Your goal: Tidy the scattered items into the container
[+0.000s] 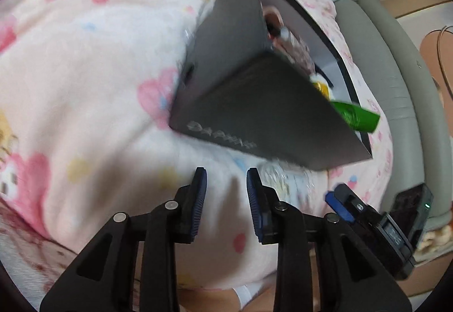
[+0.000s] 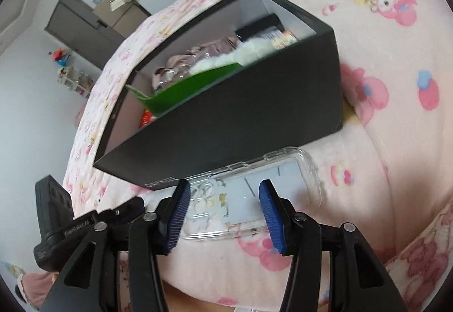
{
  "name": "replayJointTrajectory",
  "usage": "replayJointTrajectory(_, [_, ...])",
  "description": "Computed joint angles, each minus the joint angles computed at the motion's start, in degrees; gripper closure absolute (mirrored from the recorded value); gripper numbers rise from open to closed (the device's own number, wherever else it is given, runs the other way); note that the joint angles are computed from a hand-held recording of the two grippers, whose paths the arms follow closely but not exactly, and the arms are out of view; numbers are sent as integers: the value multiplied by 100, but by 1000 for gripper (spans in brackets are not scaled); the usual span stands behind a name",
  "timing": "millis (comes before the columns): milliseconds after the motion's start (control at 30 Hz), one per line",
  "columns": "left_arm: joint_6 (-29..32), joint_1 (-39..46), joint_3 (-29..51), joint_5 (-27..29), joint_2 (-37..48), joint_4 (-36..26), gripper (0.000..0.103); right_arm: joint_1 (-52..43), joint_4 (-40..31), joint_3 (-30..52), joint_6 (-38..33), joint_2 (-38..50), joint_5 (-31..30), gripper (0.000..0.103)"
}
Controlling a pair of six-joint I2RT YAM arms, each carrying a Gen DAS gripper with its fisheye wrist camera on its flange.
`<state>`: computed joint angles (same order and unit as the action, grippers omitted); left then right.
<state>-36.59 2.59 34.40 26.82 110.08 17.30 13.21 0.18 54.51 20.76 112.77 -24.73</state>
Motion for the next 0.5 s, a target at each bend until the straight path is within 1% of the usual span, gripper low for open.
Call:
replayJointTrajectory(100, [321, -225, 39, 138, -70, 36, 75, -71, -436, 277, 502, 262, 113, 55])
replayJointTrajectory(133, [448, -329, 122, 191, -46, -12, 75, -121, -441, 305, 659, 297, 93, 55])
replayJointTrajectory(167, [501, -416, 208, 204, 17, -41, 73, -148, -287, 247, 780, 262, 154, 55])
replayJointTrajectory(267, [542, -608, 701, 281, 449, -394, 72, -119, 50, 112, 757, 162, 563, 55])
replayJointTrajectory(300, [643, -670, 925, 339, 618, -617, 72, -124, 60, 122, 771, 195, 616, 55])
replayJointTrajectory(333, [793, -808, 1140, 206, 729, -895, 73, -156, 87, 150, 798, 279, 575, 55])
replayJointTrajectory(367, [861, -908, 1195, -9, 739, -994, 81, -188, 146, 141, 850, 332, 521, 55])
replayJointTrajectory(433, [928, -1015, 1152, -268, 656, -1002, 90, -190, 98, 220, 922, 441, 548, 54])
replayJointTrajectory(500, [802, -955, 903, -318, 459, -740, 93, -91, -99, 328, 859, 432, 588, 54])
